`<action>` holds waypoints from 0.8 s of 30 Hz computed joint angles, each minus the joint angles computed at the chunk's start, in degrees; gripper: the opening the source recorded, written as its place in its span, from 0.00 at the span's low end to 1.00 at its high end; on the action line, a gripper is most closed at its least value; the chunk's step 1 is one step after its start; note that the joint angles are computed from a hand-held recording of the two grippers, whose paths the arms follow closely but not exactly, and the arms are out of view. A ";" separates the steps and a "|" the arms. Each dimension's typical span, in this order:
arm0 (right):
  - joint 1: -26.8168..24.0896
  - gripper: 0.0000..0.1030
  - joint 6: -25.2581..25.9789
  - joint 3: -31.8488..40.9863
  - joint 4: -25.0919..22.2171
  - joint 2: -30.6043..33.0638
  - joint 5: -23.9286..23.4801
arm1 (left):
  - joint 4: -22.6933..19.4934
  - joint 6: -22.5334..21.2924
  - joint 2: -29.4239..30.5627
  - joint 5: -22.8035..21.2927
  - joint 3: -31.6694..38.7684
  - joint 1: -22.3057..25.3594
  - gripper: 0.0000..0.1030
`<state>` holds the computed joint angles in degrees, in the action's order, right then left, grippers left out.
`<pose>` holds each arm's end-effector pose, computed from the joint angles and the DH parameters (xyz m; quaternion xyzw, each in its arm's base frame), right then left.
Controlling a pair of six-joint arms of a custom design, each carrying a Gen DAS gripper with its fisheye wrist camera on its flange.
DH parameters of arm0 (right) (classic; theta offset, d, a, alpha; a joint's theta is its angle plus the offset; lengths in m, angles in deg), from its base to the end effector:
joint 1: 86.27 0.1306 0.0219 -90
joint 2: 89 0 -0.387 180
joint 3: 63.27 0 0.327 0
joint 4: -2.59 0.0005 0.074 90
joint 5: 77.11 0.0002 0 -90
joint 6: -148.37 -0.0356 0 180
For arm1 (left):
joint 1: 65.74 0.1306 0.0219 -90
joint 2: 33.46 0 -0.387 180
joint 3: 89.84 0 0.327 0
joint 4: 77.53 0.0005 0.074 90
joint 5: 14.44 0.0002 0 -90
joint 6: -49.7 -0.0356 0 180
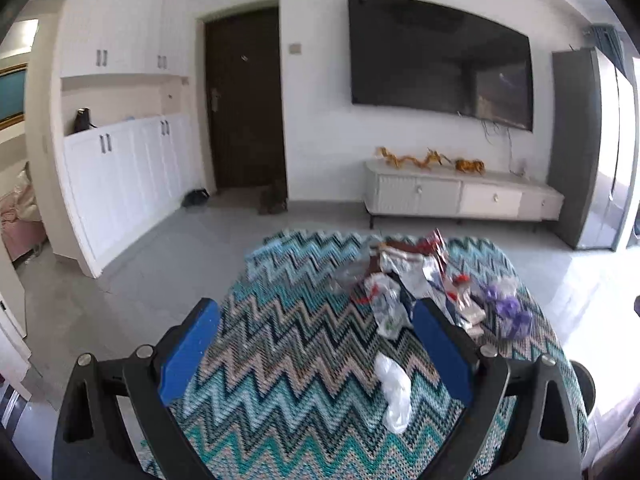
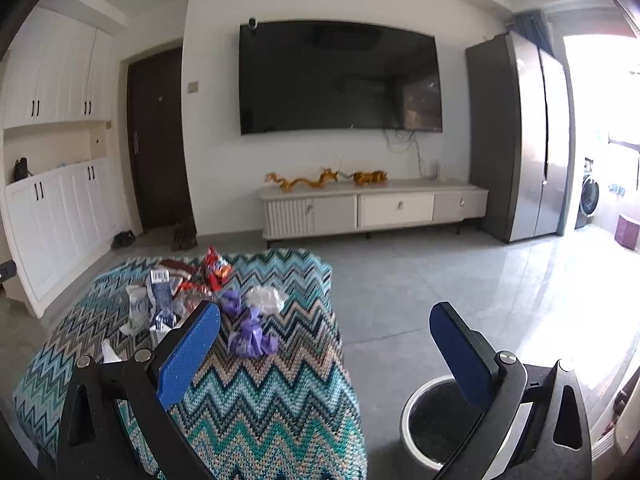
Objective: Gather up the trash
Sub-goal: 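Approach the trash-covered ottoman with both tools open, then grasp the clear plastic bag with the left tool while the right grasps the purple wrapper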
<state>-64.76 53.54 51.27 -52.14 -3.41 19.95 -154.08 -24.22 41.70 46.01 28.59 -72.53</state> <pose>0.3522 0.1336 0.6270 -0.0902 0.8412 0.0701 0.5285 0.2488 -0.0124 0.6711 -0.1896 0.8383 0.1289 0.4947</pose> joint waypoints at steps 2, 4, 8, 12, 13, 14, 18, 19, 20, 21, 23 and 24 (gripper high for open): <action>0.23 1.00 0.13 0.29 -1.06 1.35 -0.48 | 0.21 -0.21 0.60 1.86 -1.12 0.28 0.95; 0.53 1.00 0.31 0.66 -1.75 2.79 -1.33 | 0.52 -0.62 1.38 3.76 -2.32 0.25 0.95; 0.95 1.00 0.38 3.16 -3.77 6.85 -4.02 | 0.77 -1.20 3.32 8.11 -4.85 0.60 0.94; 1.35 0.99 0.37 7.71 -6.46 12.39 -7.62 | 1.04 -1.94 5.33 11.77 -7.45 0.80 0.94; 1.53 0.98 0.51 9.12 -7.18 14.19 -8.98 | 1.04 -1.99 5.61 12.48 -7.85 0.97 0.94; 1.76 0.95 0.70 10.35 -7.99 15.65 -9.56 | 0.77 -2.01 6.07 13.06 -8.22 0.99 0.92; 3.08 0.85 2.48 16.15 -11.99 22.42 -10.57 | 0.57 -2.75 8.00 14.66 -10.05 1.74 0.84; 3.24 0.84 2.59 17.00 -12.68 23.48 -10.93 | 0.43 -2.62 8.50 15.49 -10.40 2.12 0.82; 3.39 0.83 2.72 17.97 -13.27 24.65 -11.26 | 0.32 -2.55 8.69 15.82 -10.59 2.32 0.80; 3.52 0.82 2.69 19.03 -13.96 25.87 -11.47 | 0.39 -2.43 9.03 16.17 -10.93 2.45 0.79; 3.21 0.79 2.53 21.06 -15.33 27.66 -12.82 | 0.31 -2.34 9.69 16.74 -11.36 2.58 0.71; 3.10 0.77 2.29 21.76 -15.62 28.38 -13.86 | 0.27 -2.27 9.95 16.92 -11.57 2.53 0.68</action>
